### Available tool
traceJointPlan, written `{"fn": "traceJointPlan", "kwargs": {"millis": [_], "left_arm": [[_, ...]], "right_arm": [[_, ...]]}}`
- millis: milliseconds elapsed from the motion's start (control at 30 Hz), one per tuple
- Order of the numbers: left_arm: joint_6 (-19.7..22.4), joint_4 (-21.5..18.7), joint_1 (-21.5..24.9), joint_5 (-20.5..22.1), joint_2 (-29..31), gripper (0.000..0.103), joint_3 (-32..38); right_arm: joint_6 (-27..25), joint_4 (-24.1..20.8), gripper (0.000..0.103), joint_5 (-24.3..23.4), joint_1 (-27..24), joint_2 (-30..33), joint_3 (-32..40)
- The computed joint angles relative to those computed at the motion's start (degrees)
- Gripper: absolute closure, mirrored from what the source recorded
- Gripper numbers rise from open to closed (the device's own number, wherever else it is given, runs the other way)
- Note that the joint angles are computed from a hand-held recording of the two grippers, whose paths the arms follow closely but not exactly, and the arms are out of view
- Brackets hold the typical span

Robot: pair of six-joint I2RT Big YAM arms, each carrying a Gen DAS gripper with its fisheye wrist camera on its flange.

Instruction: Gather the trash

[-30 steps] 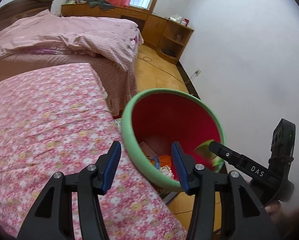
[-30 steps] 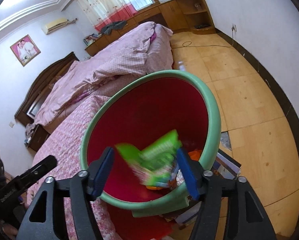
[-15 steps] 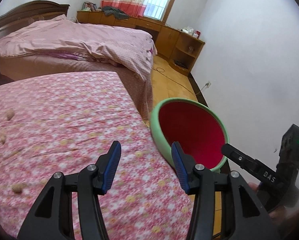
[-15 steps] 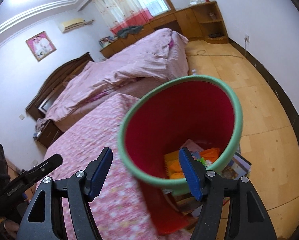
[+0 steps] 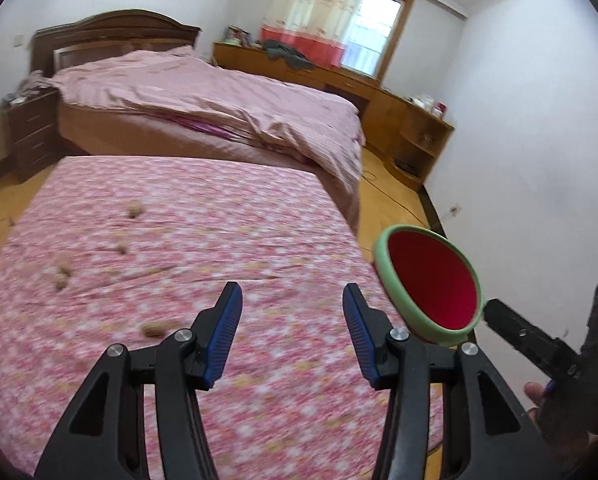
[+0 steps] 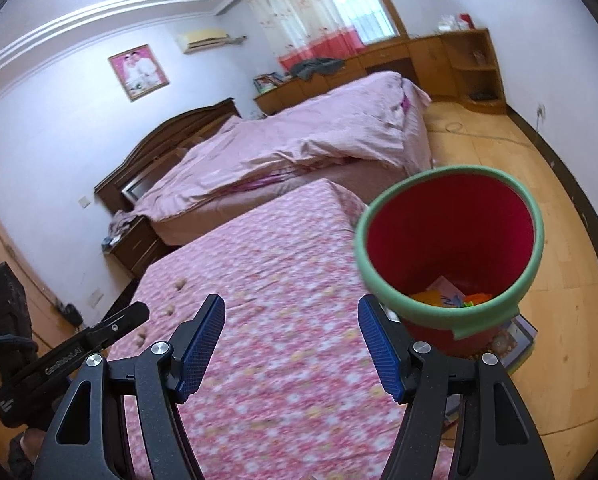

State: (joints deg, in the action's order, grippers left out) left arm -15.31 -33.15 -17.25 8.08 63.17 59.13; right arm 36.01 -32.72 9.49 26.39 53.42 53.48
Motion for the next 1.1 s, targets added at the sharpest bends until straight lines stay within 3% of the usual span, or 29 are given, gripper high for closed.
{"fn": "traceJointPlan", "kwargs": {"millis": [233, 567, 733, 833, 867, 1100], "left_arm": [[2.0, -1.0, 4.2, -3.6, -7.3, 0.051, -4.9], [5.0, 0.0, 7.7, -10.5, -13.6, 0.047, -11.7], [4.9, 0.8, 9.4, -8.3, -13.8, 0.047, -14.3], [5.1, 2.5, 8.9, -10.3, -14.3, 0.047, -15.7], [5.2, 3.2, 8.7, -11.0, -14.4, 0.047, -16.1], [3.6, 4.8, 7.9, -13.1, -14.2, 0.047, -17.2]], "right_arm": [[-0.1, -0.5, 0.032, 6.4, 7.8, 0.9, 1.0], [-2.1, 4.7, 0.032, 18.0, 18.2, 4.6, -0.9], [-2.7, 7.7, 0.032, 21.6, 20.5, 6.0, -2.1], [-3.8, 8.5, 0.029, 23.0, 21.4, 7.0, -2.6], [-3.9, 8.6, 0.021, 23.3, 21.7, 7.2, -2.6], [-3.5, 9.2, 0.021, 23.7, 22.3, 7.8, -3.6]]}}
